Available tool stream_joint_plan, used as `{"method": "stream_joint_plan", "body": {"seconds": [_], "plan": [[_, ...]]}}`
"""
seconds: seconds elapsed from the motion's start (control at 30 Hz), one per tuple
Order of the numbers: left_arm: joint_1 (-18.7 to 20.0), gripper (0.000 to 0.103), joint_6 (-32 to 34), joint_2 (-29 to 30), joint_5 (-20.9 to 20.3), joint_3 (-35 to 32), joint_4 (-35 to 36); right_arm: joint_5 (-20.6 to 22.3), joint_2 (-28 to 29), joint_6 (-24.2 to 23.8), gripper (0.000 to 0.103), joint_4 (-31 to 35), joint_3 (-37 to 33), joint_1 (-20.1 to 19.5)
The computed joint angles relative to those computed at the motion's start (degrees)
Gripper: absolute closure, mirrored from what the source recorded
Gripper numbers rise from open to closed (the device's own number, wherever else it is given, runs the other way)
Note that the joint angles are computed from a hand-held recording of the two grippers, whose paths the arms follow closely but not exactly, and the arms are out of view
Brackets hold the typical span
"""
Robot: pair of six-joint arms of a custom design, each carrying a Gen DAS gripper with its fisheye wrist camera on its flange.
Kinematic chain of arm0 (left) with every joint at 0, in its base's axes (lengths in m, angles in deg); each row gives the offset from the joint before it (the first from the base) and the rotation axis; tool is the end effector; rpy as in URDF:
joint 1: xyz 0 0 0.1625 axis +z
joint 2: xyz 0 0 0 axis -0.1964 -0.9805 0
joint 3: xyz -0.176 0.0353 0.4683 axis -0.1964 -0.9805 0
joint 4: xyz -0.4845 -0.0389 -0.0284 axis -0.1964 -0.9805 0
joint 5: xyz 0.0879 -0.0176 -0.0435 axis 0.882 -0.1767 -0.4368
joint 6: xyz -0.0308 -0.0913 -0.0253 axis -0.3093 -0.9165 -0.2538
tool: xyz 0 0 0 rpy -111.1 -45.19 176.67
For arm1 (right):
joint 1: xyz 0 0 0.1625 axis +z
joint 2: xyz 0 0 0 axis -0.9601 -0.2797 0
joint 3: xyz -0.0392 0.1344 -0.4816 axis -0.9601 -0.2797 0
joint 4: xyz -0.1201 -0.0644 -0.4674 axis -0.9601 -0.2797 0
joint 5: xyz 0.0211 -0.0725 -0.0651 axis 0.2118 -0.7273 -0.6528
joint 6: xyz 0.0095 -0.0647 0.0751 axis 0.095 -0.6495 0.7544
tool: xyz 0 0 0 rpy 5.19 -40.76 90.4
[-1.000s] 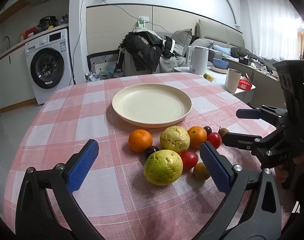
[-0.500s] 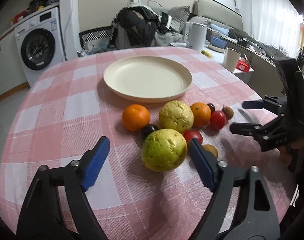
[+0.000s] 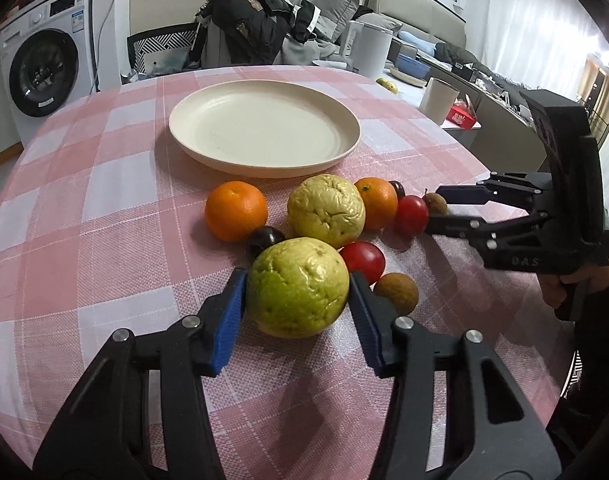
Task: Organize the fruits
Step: 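Grasp the large green guava with the left tool while the right tool grasps a small brown fruit, then lift the guava with the left tool while the right tool carries the brown fruit toward the plate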
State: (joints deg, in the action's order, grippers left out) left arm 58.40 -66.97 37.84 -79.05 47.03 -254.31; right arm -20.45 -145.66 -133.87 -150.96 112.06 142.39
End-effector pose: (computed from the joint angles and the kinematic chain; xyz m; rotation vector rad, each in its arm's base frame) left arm -0.2517 -0.5335 -0.1049 0.9754 2.5494 -0.5734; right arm -0.0932 -0.5323 0.2376 0.5803 -2.3199 0.5792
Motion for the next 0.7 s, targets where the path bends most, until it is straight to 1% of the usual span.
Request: {"method": "stream_joint_plan", "body": {"seconds": [0.03, 0.07, 0.1, 0.13, 0.27, 0.4, 0.47, 0.7], "plan": [[0.16, 0.055, 0.03, -0.04, -0.43, 0.00, -0.21, -0.14, 0.09, 0.40, 0.057, -0.14, -0.15, 0.10], [0.25, 0.055, -0.10, -0.26, -0.83, 0.21, -0.42, -0.01, -0.09, 0.75, 0.061, 0.28, -0.16, 0.12], [0.40, 0.055, -0.22, -0.37, -1.17, 0.30, -0.80, 0.78, -0.60, 1.03, 0.062, 1.36, -0.09, -0.07], [0.48, 0.055, -0.38, -0.48, -1.35, 0.43, -1.18, 1.99, -1.21, 1.51, 0.067, 2.99, -0.13, -0.38], [0.96, 0.055, -0.54, -0.97, -2.82, 0.86, -2.36, 2.44, -1.49, 1.48, 0.077, 3.74, 0.00, -0.43], [0.97, 0.055, -0.50, -1.11, -2.92, 1.13, -3.41, 3.06, -1.33, 1.60, 0.078, 2.94, 0.32, -0.61], [0.57, 0.055, 0.08, -0.93, -2.22, 1.46, -4.90, 3.19, -1.30, 1.94, 0.078, 2.05, 0.70, -0.47], [-0.93, 0.055, 1.80, -0.80, -0.15, 2.58, -8.37, 8.47, -2.56, 3.04, 0.078, -0.96, 2.75, -1.06]]}}
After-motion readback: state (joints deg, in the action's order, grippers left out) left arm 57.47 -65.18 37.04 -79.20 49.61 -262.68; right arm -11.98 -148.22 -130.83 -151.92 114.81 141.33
